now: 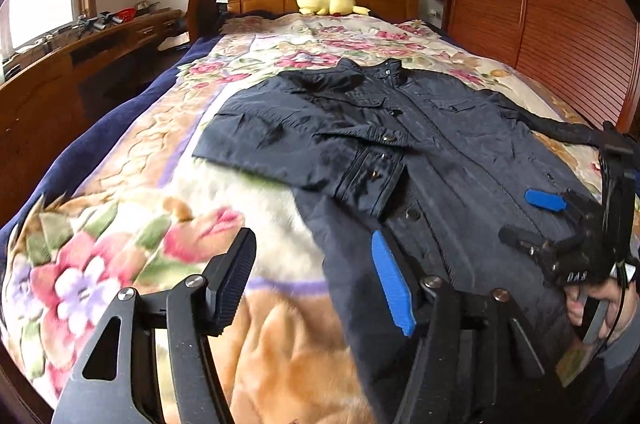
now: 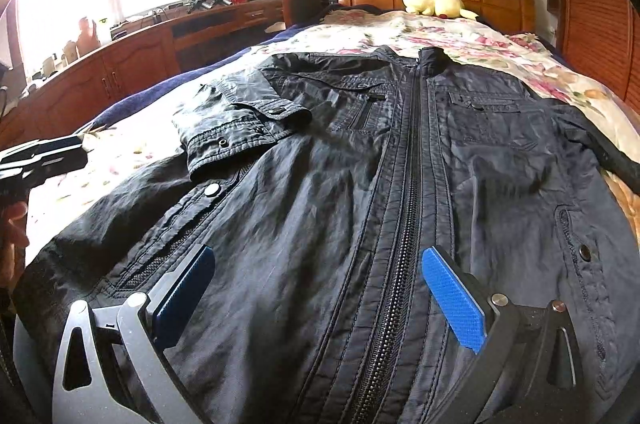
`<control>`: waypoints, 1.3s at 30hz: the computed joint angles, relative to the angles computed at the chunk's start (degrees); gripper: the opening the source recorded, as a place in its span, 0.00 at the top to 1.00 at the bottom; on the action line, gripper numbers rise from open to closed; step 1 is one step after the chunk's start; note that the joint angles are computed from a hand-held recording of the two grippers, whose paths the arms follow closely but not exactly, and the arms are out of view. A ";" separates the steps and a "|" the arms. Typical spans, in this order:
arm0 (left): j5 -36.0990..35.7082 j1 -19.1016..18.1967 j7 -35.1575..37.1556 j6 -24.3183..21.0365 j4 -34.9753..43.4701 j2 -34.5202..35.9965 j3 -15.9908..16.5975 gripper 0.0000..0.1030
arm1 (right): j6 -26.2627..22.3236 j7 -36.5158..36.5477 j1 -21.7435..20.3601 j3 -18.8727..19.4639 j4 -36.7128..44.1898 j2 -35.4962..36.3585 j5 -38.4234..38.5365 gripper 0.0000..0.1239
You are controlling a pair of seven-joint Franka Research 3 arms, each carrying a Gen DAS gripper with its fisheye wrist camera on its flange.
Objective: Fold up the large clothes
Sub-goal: 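Lift the sleeve with the left tool, lay it across the jacket body, release, then grasp the jacket side edge beside the folded sleeve with the right tool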
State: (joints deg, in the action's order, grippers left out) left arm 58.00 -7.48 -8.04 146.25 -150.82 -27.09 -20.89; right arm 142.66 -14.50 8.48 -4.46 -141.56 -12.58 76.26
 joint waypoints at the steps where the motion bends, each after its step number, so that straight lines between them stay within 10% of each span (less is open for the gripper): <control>1: -0.06 -0.13 -0.52 -0.33 -0.33 -0.32 -0.31 0.40 | -0.13 0.12 -0.02 0.02 -0.01 -0.05 -0.28 0.17; 23: -3.07 -1.27 -4.88 0.74 -9.44 -9.67 -1.44 0.40 | 2.22 10.98 4.48 3.98 15.21 6.20 -12.92 0.19; 33: -6.04 -1.24 -3.26 0.84 -12.04 -12.60 -2.02 0.40 | 0.58 27.33 4.86 8.56 28.24 21.24 -28.85 0.44; 39: -6.94 -0.75 -2.86 0.93 -11.90 -12.39 -2.65 0.40 | -3.62 25.02 2.84 9.89 30.20 22.36 -28.12 0.82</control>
